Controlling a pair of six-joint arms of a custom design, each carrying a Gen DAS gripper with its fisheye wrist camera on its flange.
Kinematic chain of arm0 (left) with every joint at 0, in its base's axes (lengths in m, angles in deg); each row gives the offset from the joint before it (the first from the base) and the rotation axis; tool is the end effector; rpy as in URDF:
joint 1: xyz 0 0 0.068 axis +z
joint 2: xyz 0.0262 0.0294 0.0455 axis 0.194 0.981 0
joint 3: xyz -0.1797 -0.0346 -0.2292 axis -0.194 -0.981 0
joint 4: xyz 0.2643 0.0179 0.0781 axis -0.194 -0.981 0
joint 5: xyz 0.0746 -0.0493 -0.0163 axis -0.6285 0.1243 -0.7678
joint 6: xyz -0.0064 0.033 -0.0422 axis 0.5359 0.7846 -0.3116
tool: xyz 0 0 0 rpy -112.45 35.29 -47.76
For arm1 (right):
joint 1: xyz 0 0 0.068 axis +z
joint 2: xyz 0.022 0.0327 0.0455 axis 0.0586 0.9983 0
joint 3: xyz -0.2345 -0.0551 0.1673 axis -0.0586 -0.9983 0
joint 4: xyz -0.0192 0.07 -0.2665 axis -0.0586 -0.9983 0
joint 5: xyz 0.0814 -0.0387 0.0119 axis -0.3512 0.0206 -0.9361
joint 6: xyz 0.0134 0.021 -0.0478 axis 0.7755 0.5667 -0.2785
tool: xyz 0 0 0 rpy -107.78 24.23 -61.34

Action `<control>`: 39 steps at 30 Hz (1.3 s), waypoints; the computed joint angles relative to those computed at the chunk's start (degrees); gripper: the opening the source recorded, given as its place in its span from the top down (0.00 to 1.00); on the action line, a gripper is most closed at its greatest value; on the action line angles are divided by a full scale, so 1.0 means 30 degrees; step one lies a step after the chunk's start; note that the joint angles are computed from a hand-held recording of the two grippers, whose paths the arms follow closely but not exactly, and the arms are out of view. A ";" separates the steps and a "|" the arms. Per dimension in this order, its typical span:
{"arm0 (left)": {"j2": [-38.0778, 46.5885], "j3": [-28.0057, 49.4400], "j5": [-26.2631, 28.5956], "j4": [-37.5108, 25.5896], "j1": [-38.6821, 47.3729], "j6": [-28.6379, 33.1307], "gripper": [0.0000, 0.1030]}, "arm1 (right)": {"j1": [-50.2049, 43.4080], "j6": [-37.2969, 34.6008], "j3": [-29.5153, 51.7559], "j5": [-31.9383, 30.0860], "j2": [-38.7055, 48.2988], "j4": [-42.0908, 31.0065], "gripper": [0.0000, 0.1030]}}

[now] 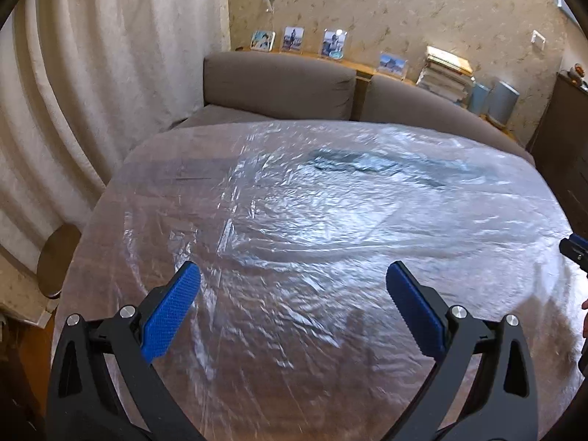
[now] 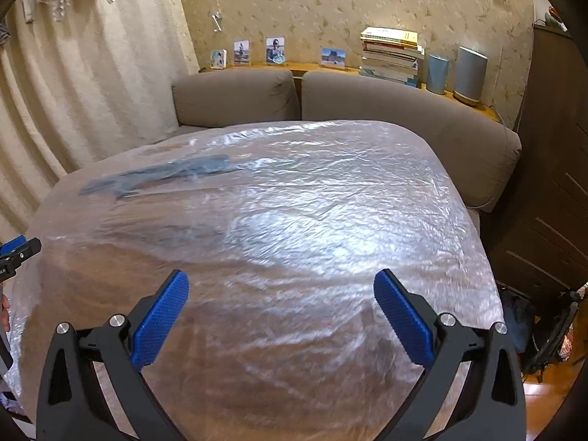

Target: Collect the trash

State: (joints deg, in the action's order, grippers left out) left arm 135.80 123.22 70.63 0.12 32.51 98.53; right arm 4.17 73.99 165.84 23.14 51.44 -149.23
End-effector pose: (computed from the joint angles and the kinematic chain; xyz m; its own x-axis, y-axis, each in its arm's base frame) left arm 0.2957 0.1091 0.3302 -0.7711 -0.1194 -0.6254 -0.1317 0.9909 -0.0268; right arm 0.3207 0.0135 0.3979 -0.8117 -0.0731 -0.5794 -0.2081 0.9632 0.1701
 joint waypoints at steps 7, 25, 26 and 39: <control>0.1579 0.0912 -0.0951 -0.0499 -0.0246 -0.0321 0.01 | -0.0389 0.0200 0.0712 -0.0031 0.1237 -0.0172 0.04; 0.1797 0.1236 -0.1173 -0.0667 -0.0244 -0.0383 0.01 | 0.1176 -0.0424 0.1033 0.2945 0.1663 -0.0547 0.04; 0.1791 0.1248 -0.1185 -0.0680 -0.0260 -0.0391 0.01 | 0.1188 -0.0409 0.1036 0.2945 0.1649 -0.0557 0.04; 0.1793 0.1243 -0.1178 -0.0676 -0.0252 -0.0387 0.01 | 0.1184 -0.0414 0.1086 0.2942 0.1686 -0.0574 0.04</control>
